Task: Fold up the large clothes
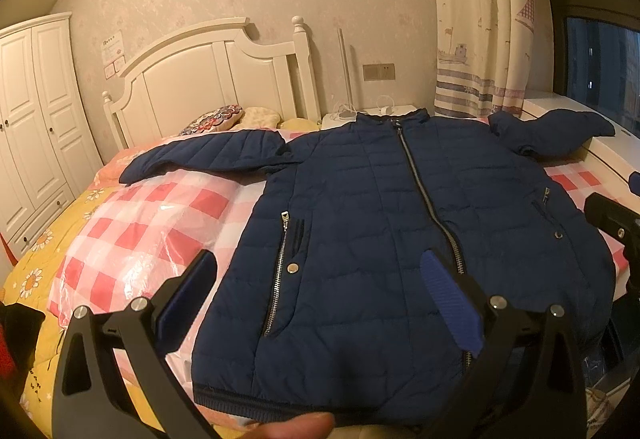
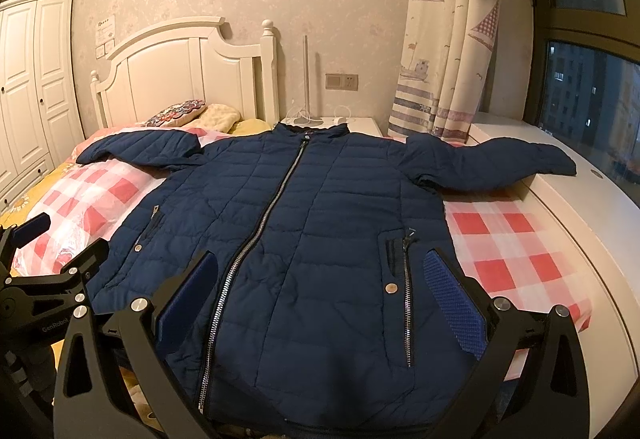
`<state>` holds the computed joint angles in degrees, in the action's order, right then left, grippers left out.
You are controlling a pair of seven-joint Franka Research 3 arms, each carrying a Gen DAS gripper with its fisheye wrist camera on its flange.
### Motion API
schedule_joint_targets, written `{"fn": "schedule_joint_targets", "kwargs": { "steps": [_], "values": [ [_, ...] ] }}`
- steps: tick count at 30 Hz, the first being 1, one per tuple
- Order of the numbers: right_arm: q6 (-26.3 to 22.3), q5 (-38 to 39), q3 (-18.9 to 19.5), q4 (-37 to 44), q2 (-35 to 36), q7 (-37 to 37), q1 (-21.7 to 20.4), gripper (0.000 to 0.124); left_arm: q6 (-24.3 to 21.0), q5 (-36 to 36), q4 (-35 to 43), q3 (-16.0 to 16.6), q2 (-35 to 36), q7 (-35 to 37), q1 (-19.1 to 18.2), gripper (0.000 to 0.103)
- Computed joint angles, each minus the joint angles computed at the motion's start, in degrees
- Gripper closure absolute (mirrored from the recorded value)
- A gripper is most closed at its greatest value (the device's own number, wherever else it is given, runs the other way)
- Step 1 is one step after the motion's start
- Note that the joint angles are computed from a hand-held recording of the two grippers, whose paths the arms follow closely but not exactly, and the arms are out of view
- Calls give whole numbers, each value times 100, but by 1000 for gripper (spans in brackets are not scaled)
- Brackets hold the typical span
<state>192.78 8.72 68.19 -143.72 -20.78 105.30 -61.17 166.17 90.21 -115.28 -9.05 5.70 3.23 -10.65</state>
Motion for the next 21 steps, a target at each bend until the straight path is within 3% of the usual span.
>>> {"fn": "schedule_joint_targets", "kwargs": {
  "steps": [21],
  "values": [
    [-8, -19, -7, 0, -5, 22, 4, 25, 8, -7, 0, 3, 2, 12, 2, 2]
  ]
}}
